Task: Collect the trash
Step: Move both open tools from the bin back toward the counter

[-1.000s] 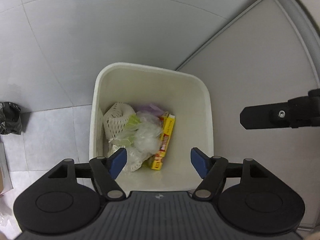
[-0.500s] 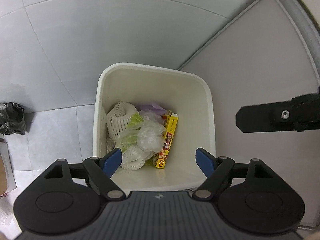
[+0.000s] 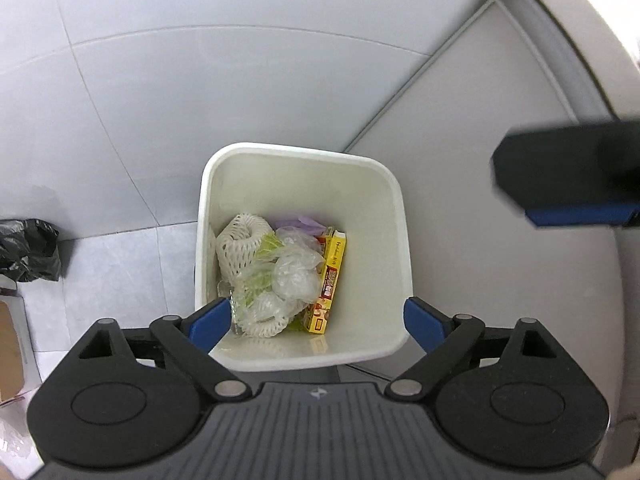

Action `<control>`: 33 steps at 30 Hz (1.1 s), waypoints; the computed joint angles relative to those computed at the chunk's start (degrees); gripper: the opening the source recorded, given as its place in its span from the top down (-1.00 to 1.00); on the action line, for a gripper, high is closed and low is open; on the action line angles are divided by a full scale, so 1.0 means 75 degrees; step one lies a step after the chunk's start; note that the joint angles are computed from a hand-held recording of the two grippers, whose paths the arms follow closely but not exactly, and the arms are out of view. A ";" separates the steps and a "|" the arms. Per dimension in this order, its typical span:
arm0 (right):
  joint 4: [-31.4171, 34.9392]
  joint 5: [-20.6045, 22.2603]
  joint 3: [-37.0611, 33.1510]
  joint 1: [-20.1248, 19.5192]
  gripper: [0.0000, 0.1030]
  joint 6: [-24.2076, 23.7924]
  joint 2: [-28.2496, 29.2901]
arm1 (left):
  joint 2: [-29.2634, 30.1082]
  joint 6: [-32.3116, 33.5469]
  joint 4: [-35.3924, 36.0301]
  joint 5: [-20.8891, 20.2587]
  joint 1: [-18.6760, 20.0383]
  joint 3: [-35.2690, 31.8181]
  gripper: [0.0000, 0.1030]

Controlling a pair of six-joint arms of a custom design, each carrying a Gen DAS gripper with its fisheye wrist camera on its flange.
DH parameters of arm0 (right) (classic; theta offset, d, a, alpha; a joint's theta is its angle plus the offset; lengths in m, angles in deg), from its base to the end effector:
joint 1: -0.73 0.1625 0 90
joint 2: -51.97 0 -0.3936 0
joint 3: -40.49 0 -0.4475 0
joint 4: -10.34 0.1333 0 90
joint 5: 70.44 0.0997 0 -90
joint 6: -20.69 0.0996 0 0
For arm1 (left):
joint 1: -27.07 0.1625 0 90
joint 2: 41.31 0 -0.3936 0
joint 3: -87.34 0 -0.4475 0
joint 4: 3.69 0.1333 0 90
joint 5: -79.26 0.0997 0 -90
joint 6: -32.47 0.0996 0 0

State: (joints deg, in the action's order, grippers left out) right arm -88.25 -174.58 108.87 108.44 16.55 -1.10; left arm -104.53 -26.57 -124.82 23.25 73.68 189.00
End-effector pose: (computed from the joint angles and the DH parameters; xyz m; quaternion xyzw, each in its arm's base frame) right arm 0.3337 -0.6869 0.2514 0.1948 -0.9714 -0.0432 0.1289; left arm -0.2860 -0.5776 0.1411 -0.1115 0.9480 -0.1892 0.2302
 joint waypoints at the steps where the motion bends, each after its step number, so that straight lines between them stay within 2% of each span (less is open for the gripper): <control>1: -0.0029 0.0100 0.0011 0.0012 -0.40 -0.0041 -0.0062 | -0.0030 -0.0012 0.0060 0.0024 -0.0046 0.0001 -0.82; 7: -0.0608 0.0558 0.0397 0.0098 -0.51 -0.0341 -0.0731 | -0.0215 -0.0268 0.0447 0.0196 -0.0355 -0.0044 -0.87; 12: -0.1508 0.0446 0.0967 0.0177 -0.62 -0.0773 -0.1510 | -0.0304 -0.0431 0.0716 0.0486 -0.0697 -0.0215 -0.90; 16: -0.2343 -0.0094 0.1429 0.0236 -0.71 -0.1164 -0.2119 | -0.0247 -0.0585 0.0870 0.0798 -0.0975 -0.0472 -0.94; 21: -0.2782 -0.1054 0.1653 0.0258 -0.73 -0.1183 -0.2699 | 0.0119 -0.0483 0.1214 0.0936 -0.1184 -0.1171 -0.95; 25: -0.3301 -0.1529 0.1873 0.0139 -0.84 -0.1303 -0.3171 | 0.0401 -0.0403 0.1294 0.1268 -0.1350 -0.1692 -0.97; 30: -0.4303 -0.2294 0.2118 -0.0026 -0.85 -0.1588 -0.3515 | 0.0898 0.0093 0.0956 0.1372 -0.1384 -0.2324 -0.97; 33: -0.5122 -0.2734 0.2357 -0.0162 -0.85 -0.2232 -0.3664 | 0.1268 0.0745 0.0778 0.1356 -0.1347 -0.2795 -0.97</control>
State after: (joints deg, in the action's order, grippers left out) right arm -126.67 -195.09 126.54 107.23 -0.19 -28.58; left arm -95.01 -20.99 -118.98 33.42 63.58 168.04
